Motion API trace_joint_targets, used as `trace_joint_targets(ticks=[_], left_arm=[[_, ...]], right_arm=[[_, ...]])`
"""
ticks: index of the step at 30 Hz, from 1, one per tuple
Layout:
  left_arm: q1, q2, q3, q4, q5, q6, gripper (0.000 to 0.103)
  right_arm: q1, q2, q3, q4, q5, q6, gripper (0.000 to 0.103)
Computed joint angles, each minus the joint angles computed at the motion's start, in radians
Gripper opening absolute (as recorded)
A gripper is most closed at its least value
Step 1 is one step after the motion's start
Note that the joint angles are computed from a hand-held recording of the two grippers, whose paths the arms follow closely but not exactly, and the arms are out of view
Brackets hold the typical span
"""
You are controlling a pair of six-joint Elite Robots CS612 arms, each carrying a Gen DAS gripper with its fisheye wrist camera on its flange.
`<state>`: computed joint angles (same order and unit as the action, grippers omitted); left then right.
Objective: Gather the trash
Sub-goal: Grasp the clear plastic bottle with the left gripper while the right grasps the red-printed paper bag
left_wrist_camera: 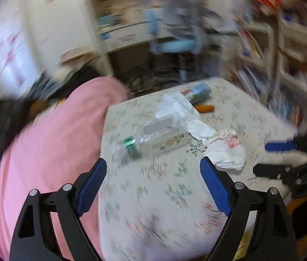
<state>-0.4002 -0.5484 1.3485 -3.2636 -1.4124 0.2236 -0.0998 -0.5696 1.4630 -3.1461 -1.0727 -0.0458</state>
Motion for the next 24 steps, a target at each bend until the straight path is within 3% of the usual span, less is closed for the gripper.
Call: trace_joint_targets(ticks=[3,6,8,14,20,22,24], left_arm=[[0.012,0.039,-0.089,0.093,-0.046,0.159,0.084],[0.020,0.088,-0.184,0.175,-0.045,0.295,0.084],[0.025,0.112,-0.235,0.216,-0.045,0.323,0.084],[0.050,0.176,-0.378,0.373,-0.154,0.359,0.084],[0.050,0.207,-0.454,0.492,-0.205,0.399,0.084],[0.053,0.205,-0.470,0.549,-0.229,0.353,0.084],[0.062,0.195,-0.499,0.674,-0.292,0.267,0.084]], right_arm=[[-0.001,0.017,-0.024,0.009,0.000,0.022,0.073],[-0.002,0.028,-0.043,0.033,0.001,0.031,0.073],[-0.002,0.033,-0.053,0.050,0.005,0.030,0.073],[0.003,0.044,-0.072,0.067,0.007,0.017,0.074],[0.009,0.052,-0.088,0.043,-0.030,-0.003,0.074],[0.007,0.057,-0.097,0.045,-0.029,0.007,0.074],[0.006,0.061,-0.103,0.038,-0.032,0.020,0.074]])
